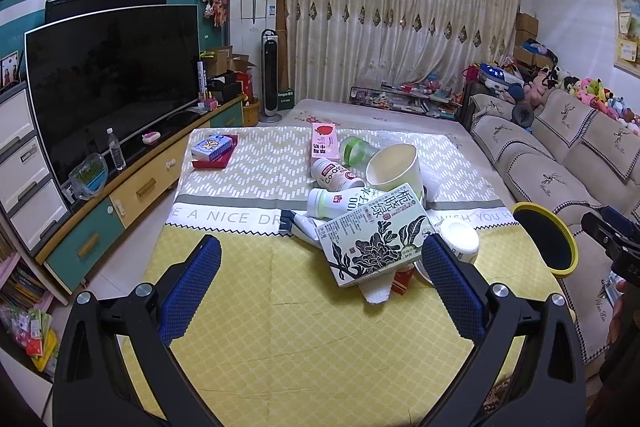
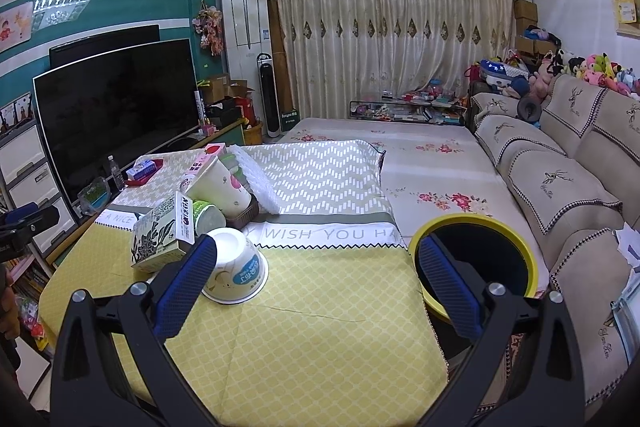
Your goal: Collect trash
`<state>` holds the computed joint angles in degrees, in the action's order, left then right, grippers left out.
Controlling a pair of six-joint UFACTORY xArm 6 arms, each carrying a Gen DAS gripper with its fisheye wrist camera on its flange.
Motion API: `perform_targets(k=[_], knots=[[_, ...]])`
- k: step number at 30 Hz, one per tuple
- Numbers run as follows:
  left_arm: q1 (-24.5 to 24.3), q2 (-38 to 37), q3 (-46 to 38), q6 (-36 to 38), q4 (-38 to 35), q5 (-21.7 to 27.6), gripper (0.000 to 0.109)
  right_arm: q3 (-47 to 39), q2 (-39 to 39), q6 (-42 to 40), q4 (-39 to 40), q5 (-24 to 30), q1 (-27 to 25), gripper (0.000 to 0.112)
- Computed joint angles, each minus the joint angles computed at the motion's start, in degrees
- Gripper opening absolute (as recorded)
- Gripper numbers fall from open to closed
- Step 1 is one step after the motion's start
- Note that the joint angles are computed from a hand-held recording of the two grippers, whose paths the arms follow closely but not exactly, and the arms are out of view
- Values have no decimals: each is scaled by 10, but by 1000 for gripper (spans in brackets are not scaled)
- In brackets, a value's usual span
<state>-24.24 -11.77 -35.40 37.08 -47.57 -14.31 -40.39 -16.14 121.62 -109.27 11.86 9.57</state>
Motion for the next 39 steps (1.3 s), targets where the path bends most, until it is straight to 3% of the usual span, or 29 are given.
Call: perform_targets(k=[23,39], knots=[[25,13,11,-124,133,11,99,-6,12,2,-1,-10,-6,97],[27,15,13,-135,145,11,99,-9,18,3,-2,-10,-6,97]])
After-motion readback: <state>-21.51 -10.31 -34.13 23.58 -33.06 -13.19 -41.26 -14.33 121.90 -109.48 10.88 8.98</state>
